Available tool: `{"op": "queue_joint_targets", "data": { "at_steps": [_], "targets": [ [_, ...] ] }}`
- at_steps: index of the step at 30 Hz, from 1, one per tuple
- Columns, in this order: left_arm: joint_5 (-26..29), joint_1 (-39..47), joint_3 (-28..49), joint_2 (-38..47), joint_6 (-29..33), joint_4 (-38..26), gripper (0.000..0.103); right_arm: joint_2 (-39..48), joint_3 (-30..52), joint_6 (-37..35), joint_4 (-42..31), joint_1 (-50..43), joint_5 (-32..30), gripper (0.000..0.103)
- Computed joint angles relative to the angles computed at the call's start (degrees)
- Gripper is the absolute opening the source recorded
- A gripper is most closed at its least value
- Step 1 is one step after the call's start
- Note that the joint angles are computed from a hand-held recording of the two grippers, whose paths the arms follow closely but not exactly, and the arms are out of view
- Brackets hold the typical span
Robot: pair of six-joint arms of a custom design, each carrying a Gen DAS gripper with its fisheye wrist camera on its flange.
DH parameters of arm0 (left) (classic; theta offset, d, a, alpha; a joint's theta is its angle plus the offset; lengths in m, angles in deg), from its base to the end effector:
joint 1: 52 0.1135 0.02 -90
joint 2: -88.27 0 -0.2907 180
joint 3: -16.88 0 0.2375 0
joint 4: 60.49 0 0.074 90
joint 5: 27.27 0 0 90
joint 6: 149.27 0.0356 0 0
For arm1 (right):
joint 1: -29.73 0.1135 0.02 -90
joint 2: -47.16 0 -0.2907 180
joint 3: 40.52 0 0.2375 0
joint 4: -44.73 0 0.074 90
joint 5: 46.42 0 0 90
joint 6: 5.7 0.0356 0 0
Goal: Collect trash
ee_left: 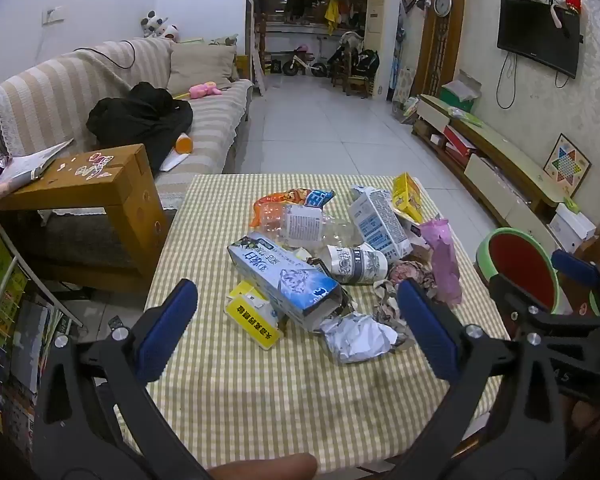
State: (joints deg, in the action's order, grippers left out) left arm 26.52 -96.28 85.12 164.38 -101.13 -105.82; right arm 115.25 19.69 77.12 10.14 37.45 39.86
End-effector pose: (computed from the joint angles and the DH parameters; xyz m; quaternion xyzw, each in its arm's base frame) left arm 0.1915 -0.1574 0.2809 -0.0790 0.9038 0.0105 0.4205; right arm 0.2252 0.0329 0.2767 -0.1316 0.9053 0.0316 0.4026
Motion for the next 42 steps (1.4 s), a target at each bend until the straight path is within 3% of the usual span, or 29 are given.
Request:
{"op": "queue_joint_targets", "data": {
  "at_steps": [15, 27, 42],
  "targets": [
    [-0.85, -1.09, 0.36, 0.72, -0.7, -0.74, 0.098, -0.28, 0.0, 0.18, -0.24, 1.07, 1.53, 0.096],
    [4.24, 1.69, 0.24, -0.19, 2.04, -1.54, 0.098, 0.22, -0.02, -0.18, 0.18, 0.44, 0.96, 0.096],
    [8.03, 5.62, -1.27, -0.66, 0.42, -0.95, 0.098, 0.37, -0.42, -0.48, 0.65, -0.17, 0.51, 0.096]
  ]
}}
